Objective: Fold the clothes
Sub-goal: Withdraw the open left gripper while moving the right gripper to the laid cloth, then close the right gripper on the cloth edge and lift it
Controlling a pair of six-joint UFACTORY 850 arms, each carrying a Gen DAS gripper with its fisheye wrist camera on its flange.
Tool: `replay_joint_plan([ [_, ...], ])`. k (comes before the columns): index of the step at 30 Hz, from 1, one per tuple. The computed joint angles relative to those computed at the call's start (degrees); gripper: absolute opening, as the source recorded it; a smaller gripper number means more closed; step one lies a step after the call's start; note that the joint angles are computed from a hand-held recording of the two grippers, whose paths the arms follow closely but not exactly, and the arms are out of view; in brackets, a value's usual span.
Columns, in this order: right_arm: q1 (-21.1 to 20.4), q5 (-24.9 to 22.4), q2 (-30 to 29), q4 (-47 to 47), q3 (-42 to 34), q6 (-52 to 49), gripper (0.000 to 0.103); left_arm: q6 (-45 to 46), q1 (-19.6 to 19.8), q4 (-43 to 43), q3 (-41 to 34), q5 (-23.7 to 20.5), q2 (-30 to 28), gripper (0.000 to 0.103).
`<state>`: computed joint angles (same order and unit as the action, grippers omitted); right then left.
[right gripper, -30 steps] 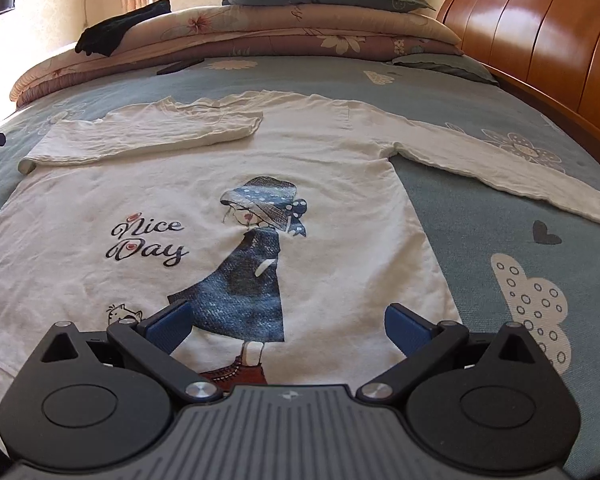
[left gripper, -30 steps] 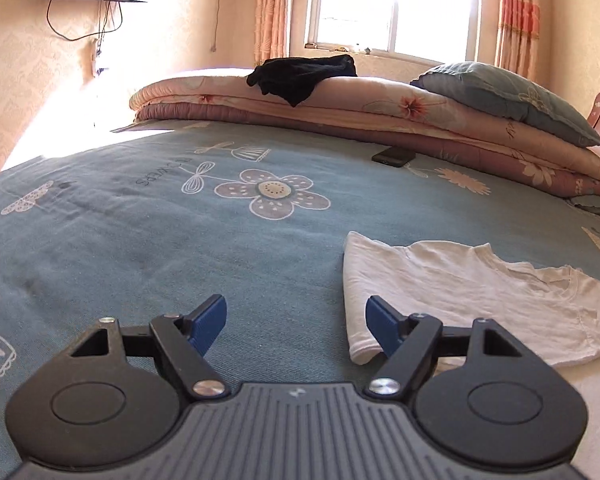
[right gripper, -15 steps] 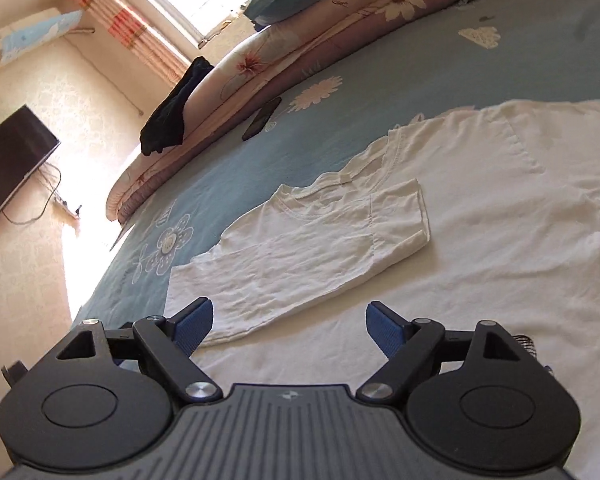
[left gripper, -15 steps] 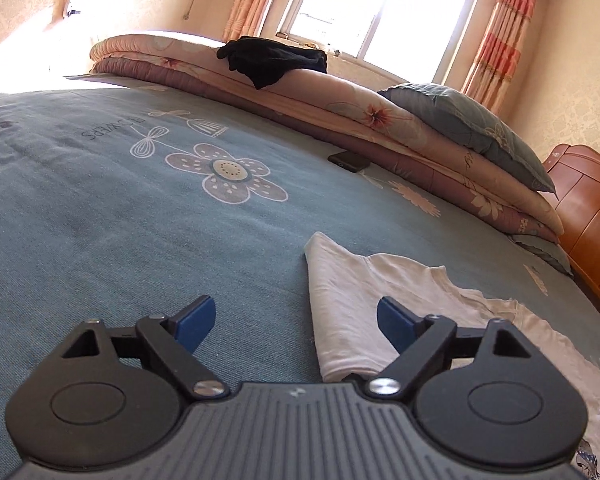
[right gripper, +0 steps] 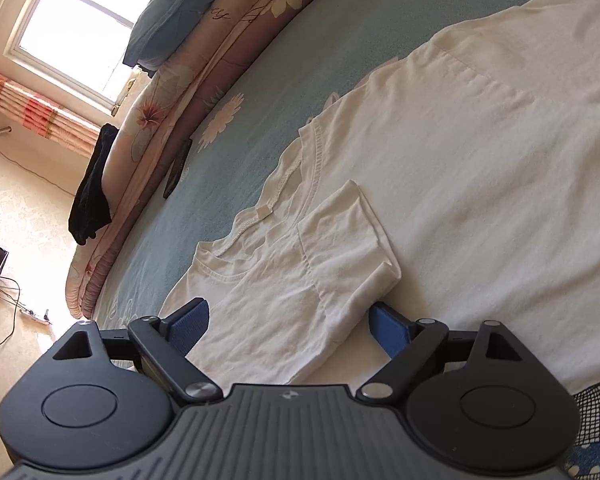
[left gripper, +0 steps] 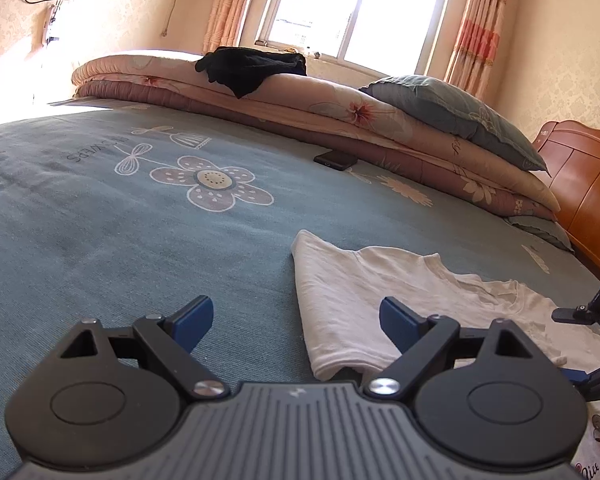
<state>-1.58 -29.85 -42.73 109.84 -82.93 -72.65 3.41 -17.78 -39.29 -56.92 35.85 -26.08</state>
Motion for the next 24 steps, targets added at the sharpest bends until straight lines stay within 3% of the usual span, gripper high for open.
replay_joint_plan([
  [4,0.0,-1.5,-0.1,15.0,1.9,-15.0,0.090,-1.9,0.4,0.6,0.4,-0.1,0.2,0.090],
  [7,-0.5,-3.4,-0.6,21.4,2.2,-19.1,0.090,-3.7,0.7,2.3,0.7,-0.2,0.4,0.090],
  [9,-1.0,-5.0,-1.4,17.8,1.1,-15.6,0.092,-4.0,0.7,2.7,0.8,-0.1,0.5,0.090],
  [12,-2.3,-12.6,-3.9,4.6,-2.3,-6.9,0.092,-3.9,0.8,2.6,0.8,0.0,0.6,0.090],
  [13,-2.3,-13.2,-4.3,1.4,-3.2,-5.8,0.092,-4.1,0.8,2.6,0.9,-0.1,0.6,0.090],
  [16,-0.7,-6.3,-3.7,-1.8,-4.1,-8.6,0.083,-3.8,0.9,1.9,0.8,-0.2,0.6,0.090],
  [17,0.0,-3.1,-3.3,-3.0,-4.4,-9.5,0.076,-3.4,0.9,1.5,0.8,-0.2,0.6,0.090],
  [18,0.8,0.2,-3.0,-4.3,-4.7,-10.3,0.062,-3.1,0.9,1.1,0.8,-0.1,0.6,0.090],
  [20,2.2,6.5,-2.0,-6.6,-4.7,-12.7,0.048,-1.7,0.7,-0.3,0.8,0.3,0.6,0.090],
  [24,4.1,14.5,0.0,-3.2,-2.7,-22.9,0.049,0.3,0.5,-1.4,0.6,0.3,0.5,0.091],
])
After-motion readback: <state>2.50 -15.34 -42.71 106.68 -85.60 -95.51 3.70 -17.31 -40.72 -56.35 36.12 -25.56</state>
